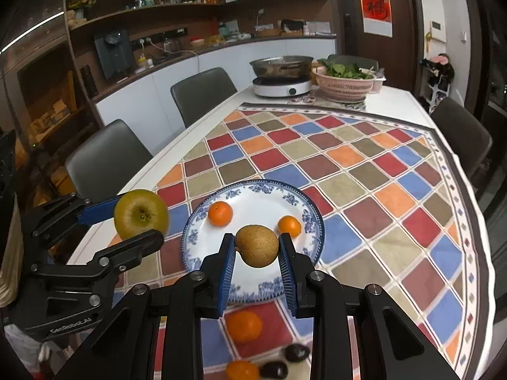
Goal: Organize fruits
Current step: 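Lift the pomelo and pear and carry them over the plate, then lower the pomelo and pear onto the plate and open both tools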
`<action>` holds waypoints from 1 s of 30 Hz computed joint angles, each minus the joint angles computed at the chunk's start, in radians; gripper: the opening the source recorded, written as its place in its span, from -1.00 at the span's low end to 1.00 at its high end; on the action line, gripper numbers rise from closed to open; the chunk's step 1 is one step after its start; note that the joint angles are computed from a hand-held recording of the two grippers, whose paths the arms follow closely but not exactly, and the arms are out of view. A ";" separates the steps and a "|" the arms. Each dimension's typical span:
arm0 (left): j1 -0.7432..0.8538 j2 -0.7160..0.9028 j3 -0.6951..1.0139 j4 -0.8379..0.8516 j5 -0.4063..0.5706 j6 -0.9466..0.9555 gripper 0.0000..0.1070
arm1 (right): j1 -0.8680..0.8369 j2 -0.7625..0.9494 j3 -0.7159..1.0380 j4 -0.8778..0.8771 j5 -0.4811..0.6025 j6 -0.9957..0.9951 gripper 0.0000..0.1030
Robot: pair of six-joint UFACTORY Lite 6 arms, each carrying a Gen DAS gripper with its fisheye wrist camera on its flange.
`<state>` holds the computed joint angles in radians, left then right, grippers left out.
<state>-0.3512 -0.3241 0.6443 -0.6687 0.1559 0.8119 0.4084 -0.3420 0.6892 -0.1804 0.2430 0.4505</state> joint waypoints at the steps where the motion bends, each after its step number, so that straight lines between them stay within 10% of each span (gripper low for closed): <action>1: 0.012 0.047 0.028 -0.076 0.001 0.085 -0.06 | -0.013 0.029 0.016 0.043 -0.010 -0.051 -0.44; 9: 0.078 0.385 0.279 -0.309 0.052 0.366 -0.06 | -0.111 0.310 0.205 0.486 -0.045 -0.566 -0.44; 30: 0.098 0.947 0.838 0.251 0.215 -0.269 -0.06 | -0.234 0.912 0.714 0.690 0.148 -0.822 -0.44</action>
